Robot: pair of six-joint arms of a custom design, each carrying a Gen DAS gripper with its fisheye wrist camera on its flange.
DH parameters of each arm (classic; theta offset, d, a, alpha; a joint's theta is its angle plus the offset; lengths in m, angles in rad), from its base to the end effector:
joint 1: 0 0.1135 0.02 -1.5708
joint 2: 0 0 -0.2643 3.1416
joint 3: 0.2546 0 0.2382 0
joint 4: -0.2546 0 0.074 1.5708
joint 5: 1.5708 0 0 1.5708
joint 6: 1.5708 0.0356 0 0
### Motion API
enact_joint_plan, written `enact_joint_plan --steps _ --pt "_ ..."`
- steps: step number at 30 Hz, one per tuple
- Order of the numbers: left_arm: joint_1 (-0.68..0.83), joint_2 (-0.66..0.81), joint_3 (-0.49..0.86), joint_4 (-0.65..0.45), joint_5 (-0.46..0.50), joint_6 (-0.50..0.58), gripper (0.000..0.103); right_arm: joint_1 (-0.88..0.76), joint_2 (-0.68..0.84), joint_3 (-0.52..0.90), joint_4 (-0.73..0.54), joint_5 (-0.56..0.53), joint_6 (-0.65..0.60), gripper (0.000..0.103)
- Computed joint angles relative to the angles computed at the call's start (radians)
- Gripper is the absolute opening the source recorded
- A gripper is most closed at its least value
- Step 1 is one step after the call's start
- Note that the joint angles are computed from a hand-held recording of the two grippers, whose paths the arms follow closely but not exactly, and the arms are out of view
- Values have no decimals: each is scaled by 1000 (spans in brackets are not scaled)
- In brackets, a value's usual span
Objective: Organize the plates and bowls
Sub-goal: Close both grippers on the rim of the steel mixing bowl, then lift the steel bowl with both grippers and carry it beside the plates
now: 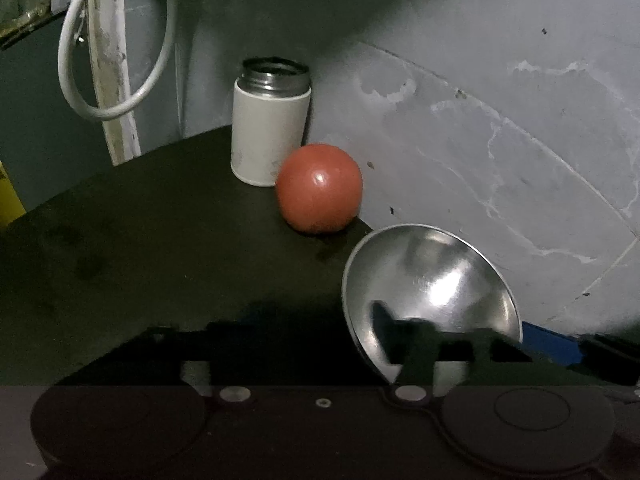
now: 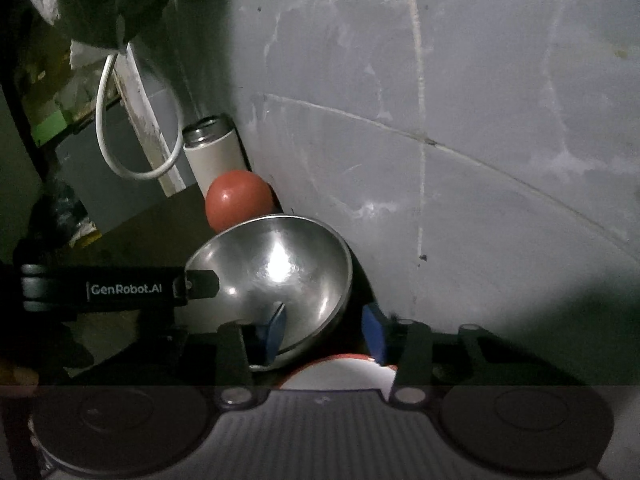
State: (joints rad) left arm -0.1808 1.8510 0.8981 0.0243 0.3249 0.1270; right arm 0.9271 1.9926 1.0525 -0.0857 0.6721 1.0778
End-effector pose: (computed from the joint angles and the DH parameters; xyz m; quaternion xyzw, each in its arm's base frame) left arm 0.3325 -0.0723 0.1281 0.1940 0.9175 -0.1618 0.3072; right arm 0.2370 0.2790 0.1167 0.1570 0.9000 0.0432 0.4044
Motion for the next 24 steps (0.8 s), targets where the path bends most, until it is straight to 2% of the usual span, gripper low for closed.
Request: enact_joint_plan --steps 5,10,14,19,24 --pt "1 29 34 -43 53 -18 14 -23 12 23 -12 -38 -53 31" --pt "23 -1 4 -37 76 -13 13 -20 1 16 -2 -37 -72 26" --pt "67 -87 -41 -65 114 3 13 2 -38 -16 27 -15 -88 25" --pt "135 -280 -136 -144 156 27 13 79 -117 -39 2 40 -78 25" --pt "233 -527 -252 -307 224 79 13 201 -220 -88 -49 97 -8 25"
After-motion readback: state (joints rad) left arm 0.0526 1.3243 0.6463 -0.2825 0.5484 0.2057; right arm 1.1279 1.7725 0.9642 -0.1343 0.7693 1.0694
